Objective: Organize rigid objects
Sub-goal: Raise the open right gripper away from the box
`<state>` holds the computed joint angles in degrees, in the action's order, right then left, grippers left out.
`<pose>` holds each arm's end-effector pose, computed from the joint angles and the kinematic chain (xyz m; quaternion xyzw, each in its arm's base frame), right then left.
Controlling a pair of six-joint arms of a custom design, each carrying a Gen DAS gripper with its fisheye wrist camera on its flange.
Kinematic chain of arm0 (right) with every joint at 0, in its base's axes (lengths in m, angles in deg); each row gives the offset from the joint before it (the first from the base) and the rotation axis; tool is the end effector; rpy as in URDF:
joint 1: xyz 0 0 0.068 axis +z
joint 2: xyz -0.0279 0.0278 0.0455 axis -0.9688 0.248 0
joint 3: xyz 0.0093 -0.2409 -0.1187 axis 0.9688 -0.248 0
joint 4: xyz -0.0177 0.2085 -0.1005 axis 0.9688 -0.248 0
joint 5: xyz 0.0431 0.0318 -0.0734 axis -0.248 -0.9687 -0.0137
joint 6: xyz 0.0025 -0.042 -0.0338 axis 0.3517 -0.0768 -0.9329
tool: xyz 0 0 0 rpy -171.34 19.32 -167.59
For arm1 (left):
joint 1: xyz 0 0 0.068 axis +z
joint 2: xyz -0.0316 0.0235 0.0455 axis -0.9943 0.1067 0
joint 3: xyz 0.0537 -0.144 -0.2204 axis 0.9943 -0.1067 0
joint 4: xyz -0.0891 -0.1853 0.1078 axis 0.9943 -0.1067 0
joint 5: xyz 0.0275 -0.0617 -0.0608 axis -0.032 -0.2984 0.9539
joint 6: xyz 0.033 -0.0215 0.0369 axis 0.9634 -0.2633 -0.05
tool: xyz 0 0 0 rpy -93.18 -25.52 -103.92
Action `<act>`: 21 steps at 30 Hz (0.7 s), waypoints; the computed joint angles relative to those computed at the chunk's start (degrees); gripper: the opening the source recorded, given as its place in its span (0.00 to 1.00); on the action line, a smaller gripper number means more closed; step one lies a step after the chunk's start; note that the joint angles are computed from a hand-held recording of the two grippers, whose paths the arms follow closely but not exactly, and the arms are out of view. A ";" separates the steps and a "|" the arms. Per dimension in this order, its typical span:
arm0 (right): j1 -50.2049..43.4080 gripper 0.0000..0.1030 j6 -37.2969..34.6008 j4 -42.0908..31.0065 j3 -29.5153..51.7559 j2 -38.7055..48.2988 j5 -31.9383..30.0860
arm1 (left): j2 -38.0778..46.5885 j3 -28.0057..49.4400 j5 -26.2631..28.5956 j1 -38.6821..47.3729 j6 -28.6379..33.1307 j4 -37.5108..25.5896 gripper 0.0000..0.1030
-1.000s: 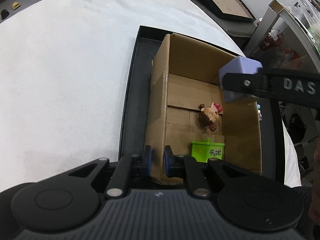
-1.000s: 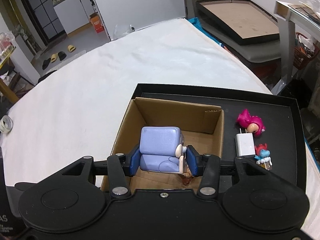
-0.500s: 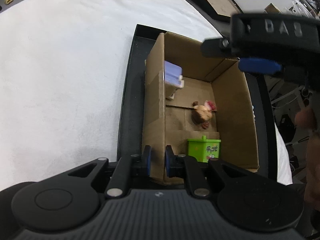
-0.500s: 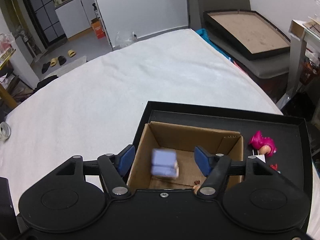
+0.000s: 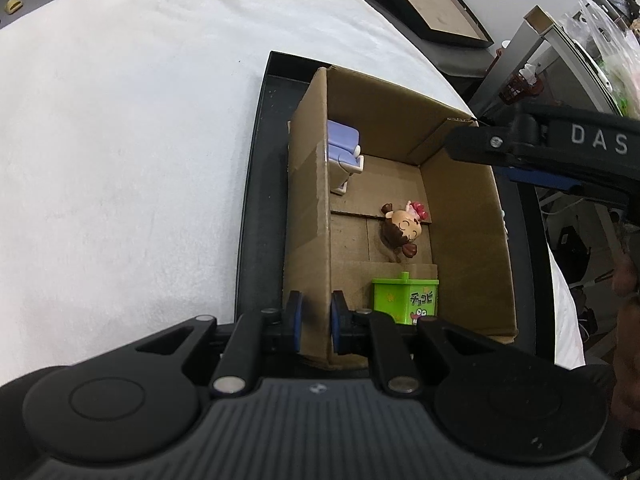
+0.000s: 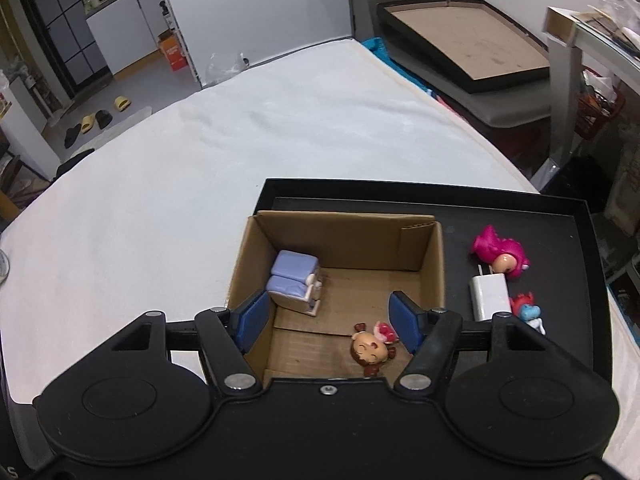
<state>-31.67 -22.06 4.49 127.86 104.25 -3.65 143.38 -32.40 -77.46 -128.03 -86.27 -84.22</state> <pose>0.1766 0.1558 0.2592 0.0255 0.9576 0.0620 0.2802 0.1785 -0.1757 0.1819 0.0493 0.9699 -0.1762 0.1608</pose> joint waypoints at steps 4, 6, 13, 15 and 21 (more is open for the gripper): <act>-0.07 0.69 0.71 -0.36 -2.03 -2.41 2.29 | 0.12 0.74 -1.20 -0.72 0.28 -0.76 0.13; -1.13 0.69 0.14 1.00 -4.01 -4.29 1.18 | -0.34 0.61 -2.14 -1.14 0.21 -0.68 0.13; -3.45 0.77 -1.15 3.20 -8.08 -7.91 0.45 | -0.60 1.55 -6.25 -3.55 -1.48 -2.13 0.16; -4.47 0.79 -1.90 4.04 -9.58 -9.29 -0.44 | -0.16 2.31 -7.62 -4.44 -1.98 -2.99 0.16; -8.40 0.84 -4.55 5.29 -13.05 -13.44 -5.67 | -1.02 2.63 -11.13 -6.73 -3.80 -3.45 0.33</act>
<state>-40.07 -26.61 9.78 114.81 90.81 -9.32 142.37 -29.78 -88.59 -134.76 -90.08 -87.67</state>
